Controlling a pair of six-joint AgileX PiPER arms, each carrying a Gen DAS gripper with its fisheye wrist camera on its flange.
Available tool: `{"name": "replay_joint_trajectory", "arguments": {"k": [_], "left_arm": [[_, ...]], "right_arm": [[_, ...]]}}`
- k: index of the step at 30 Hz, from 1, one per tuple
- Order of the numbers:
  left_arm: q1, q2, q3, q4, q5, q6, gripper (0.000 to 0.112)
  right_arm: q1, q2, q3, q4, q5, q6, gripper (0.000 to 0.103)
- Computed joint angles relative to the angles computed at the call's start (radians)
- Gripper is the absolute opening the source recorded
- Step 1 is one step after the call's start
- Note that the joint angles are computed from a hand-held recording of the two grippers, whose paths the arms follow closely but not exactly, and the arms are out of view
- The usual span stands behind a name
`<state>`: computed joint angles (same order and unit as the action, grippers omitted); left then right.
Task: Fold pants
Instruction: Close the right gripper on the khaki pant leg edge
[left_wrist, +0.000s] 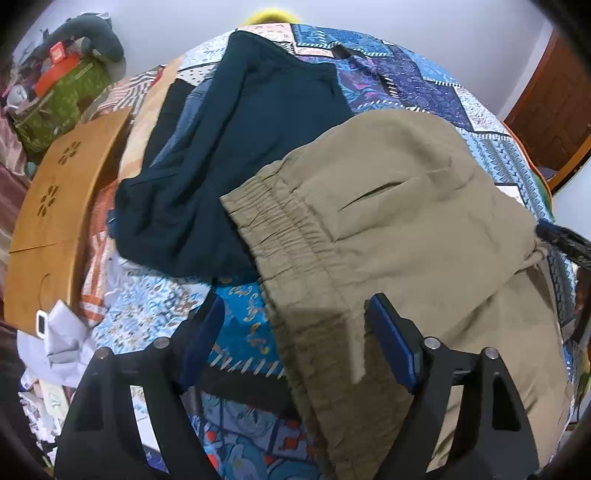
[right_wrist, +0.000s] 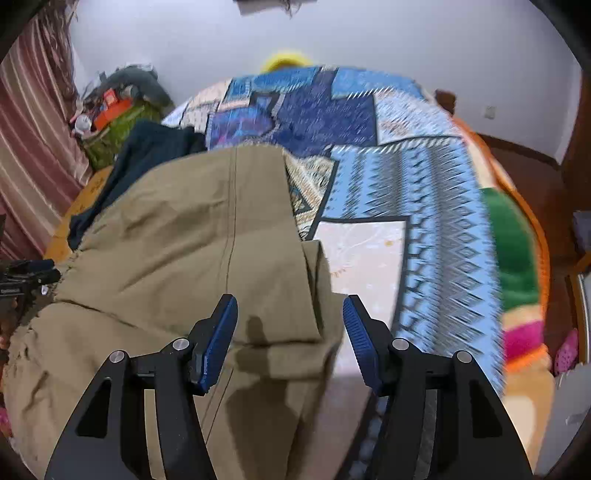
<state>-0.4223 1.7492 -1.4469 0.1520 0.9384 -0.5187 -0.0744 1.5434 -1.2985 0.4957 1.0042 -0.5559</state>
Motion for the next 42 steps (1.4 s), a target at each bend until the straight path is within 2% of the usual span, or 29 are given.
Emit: {"name": "replay_joint_trajectory", "arguments": {"k": [4, 6, 7, 8, 9, 13, 19, 21, 23, 26, 30, 35, 42], "left_arm": [[-0.011, 0.057, -0.053, -0.038, 0.006, 0.049, 0.081], [-0.028, 0.077, -0.07, -0.019, 0.009, 0.049, 0.082], [-0.042, 0.088, -0.08, 0.006, 0.015, 0.037, 0.082], [-0.056, 0.094, -0.086, 0.033, 0.016, 0.027, 0.082], [-0.064, 0.096, -0.09, 0.048, 0.018, 0.023, 0.082], [-0.074, 0.091, -0.111, 0.064, 0.027, 0.038, 0.082], [-0.096, 0.109, -0.182, 0.039, 0.013, 0.08, 0.08], [-0.118, 0.138, -0.22, 0.06, 0.033, 0.082, 0.07], [-0.148, 0.194, -0.281, 0.122, 0.095, 0.064, 0.063], [-0.153, 0.25, -0.332, 0.124, 0.142, 0.054, 0.064], [-0.14, 0.244, -0.299, 0.149, 0.127, -0.025, 0.074], [-0.123, 0.217, -0.265, 0.113, 0.102, -0.044, 0.074], [-0.156, 0.182, -0.303, 0.165, 0.146, -0.029, 0.074]], "right_arm": [[0.003, 0.059, -0.003, 0.047, 0.018, -0.019, 0.054], [-0.011, 0.064, 0.016, 0.099, 0.028, -0.062, 0.039], [-0.005, 0.052, 0.034, 0.089, 0.01, -0.059, 0.036], [0.004, 0.038, 0.054, 0.074, -0.014, -0.066, 0.021], [0.013, 0.026, 0.069, 0.058, -0.032, -0.079, 0.014], [0.025, -0.04, 0.116, 0.024, -0.081, -0.115, 0.011], [-0.034, -0.111, 0.13, -0.014, -0.077, -0.145, 0.01], [-0.074, -0.13, 0.133, -0.009, -0.063, -0.159, 0.01], [-0.117, -0.147, 0.143, -0.009, -0.052, -0.169, 0.01], [-0.159, -0.157, 0.16, -0.017, -0.042, -0.173, 0.009], [-0.105, -0.163, 0.19, -0.09, -0.111, -0.129, 0.009], [-0.08, -0.158, 0.19, -0.129, -0.125, -0.076, 0.009], [-0.09, -0.185, 0.123, -0.13, -0.035, -0.05, 0.014]]}}
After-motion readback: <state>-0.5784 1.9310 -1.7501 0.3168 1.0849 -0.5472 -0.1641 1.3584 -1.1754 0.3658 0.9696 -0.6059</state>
